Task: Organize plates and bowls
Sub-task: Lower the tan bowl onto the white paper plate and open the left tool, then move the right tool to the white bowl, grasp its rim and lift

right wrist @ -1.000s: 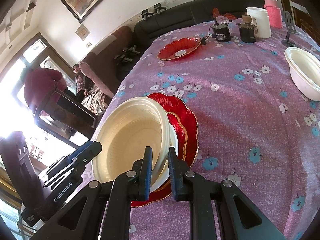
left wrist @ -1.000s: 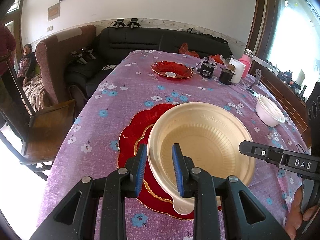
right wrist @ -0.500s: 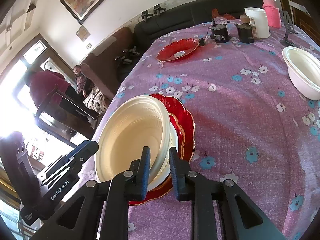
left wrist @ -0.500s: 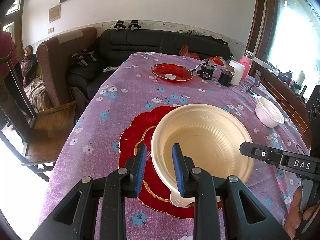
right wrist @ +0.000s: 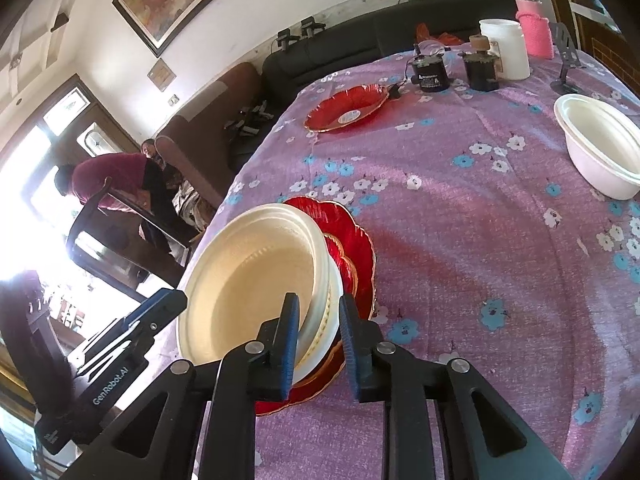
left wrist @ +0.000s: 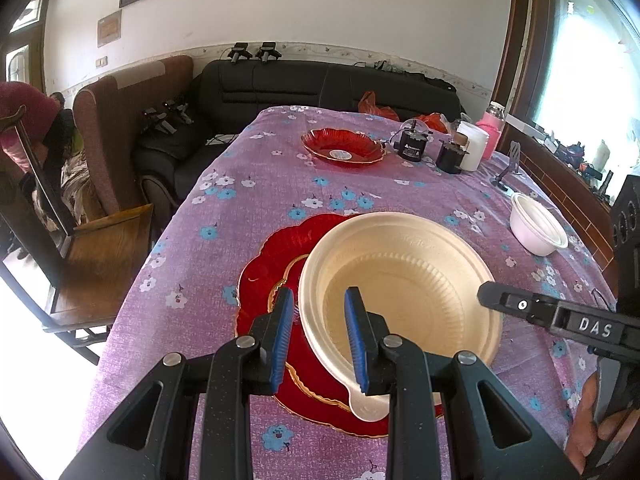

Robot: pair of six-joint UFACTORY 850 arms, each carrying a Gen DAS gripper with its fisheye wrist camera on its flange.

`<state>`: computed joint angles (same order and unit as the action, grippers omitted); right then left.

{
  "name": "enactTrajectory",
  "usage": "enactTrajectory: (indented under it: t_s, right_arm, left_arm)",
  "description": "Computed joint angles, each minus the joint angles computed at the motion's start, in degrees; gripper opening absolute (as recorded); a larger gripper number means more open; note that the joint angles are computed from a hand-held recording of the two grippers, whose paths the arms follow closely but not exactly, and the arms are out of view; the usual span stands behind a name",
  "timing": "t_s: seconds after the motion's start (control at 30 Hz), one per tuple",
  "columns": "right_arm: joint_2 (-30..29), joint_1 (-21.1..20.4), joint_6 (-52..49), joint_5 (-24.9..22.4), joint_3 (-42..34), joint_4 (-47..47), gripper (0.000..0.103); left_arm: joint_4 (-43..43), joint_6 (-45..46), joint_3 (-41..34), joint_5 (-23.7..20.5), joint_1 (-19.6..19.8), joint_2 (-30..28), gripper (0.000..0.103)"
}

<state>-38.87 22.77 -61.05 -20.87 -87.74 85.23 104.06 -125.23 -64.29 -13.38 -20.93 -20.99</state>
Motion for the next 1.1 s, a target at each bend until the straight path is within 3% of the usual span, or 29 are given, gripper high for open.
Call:
enactTrajectory:
  t_s: [0.43,0.73,0.87,1.0,1.1]
  right_arm:
    - [3.23,-1.63,-10.83,-0.93,4.42,11.89,0.023]
    - [4.45,-5.09,-13.90,-2.71,7.44,17.40,0.024]
    - [4.95,-7.08,-15.08,-3.32,8.61,19.99,0.026]
    - [5.81,-9.67,-15.84,-2.97,10.04,22.12,0.029]
    - [6.84,-11.86,-17.09,-0.69,10.90,24.39,0.032]
  left_arm:
    - [0.18,-0.18,0.13,-0.13,-0.64,0.67,0.025]
    - [-2.09,5.46,-1.85,-0.28,-4.47,0.65,0.025]
    - [-4.52,9.95,-4.11,0.55,-6.93,-0.81,0.029]
    - [-12.22,19.64,-6.96,2.19,-9.01,-3.26,0.029]
    - [-15.93,25.51,-8.67,2.85,-10.71,-4.82,0.029]
